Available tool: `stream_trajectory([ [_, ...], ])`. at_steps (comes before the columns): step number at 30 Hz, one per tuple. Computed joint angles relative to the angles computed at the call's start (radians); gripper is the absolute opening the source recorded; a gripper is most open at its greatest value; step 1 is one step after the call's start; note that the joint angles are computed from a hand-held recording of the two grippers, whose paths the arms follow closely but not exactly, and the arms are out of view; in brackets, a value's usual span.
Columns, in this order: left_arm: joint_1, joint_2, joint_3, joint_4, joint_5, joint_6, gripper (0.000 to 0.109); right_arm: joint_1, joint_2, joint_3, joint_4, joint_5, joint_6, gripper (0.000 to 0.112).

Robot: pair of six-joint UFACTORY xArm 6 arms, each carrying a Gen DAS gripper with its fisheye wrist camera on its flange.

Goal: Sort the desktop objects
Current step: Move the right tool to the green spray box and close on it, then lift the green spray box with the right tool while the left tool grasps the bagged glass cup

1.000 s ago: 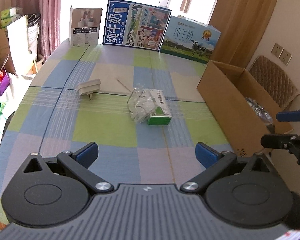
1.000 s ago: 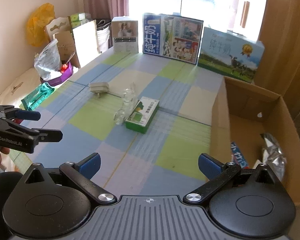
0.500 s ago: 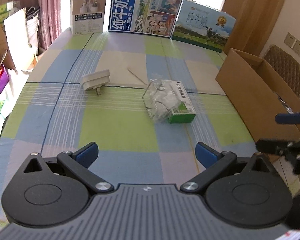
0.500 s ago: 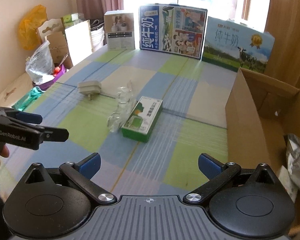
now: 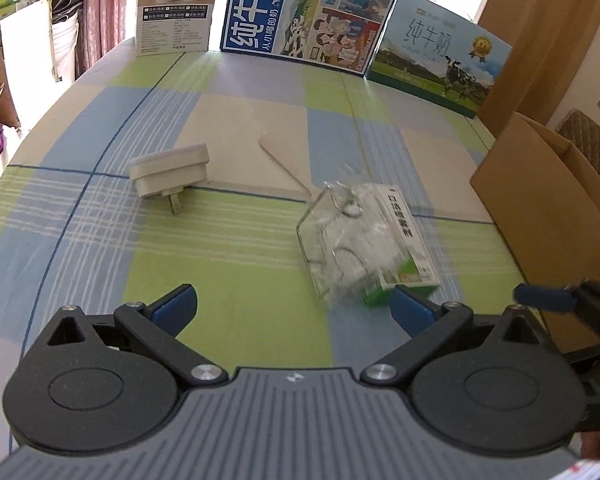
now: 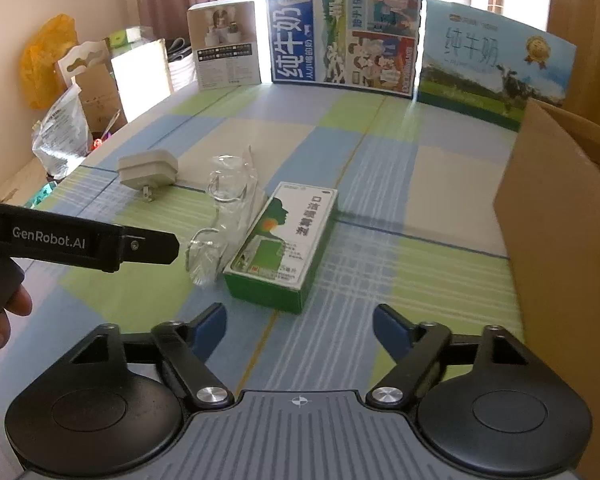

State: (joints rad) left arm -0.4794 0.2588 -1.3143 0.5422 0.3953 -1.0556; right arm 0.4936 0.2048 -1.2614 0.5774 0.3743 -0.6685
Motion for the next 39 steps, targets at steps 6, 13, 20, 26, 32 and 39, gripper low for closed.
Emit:
stream_trajectory([
  [6,0.019,0.038,-0.030,0.005,-0.010,0.036,0.101,0.005,0.063,-0.066,0.130,0.017,-0.066,0.075],
  [13,0.031,0.040,-0.027,0.052,0.013,-0.014,0.101,0.027,0.128,-0.126,0.093,-0.013,-0.055,0.075],
  [20,0.030,0.037,-0.018,0.017,0.003,0.018,0.101,0.021,0.155,-0.154,0.073,0.018,-0.049,0.060],
  [26,0.025,0.052,-0.022,-0.034,-0.026,0.070,0.101,0.000,0.116,-0.119,0.017,0.035,0.001,0.054],
  [32,0.026,0.087,-0.026,-0.163,-0.132,0.143,0.101,-0.038,0.066,-0.044,-0.178,-0.029,0.183,0.053],
  [39,0.009,0.163,-0.112,-0.226,-0.137,0.213,0.094,-0.062,0.053,-0.023,-0.200,-0.039,0.206,0.054],
])
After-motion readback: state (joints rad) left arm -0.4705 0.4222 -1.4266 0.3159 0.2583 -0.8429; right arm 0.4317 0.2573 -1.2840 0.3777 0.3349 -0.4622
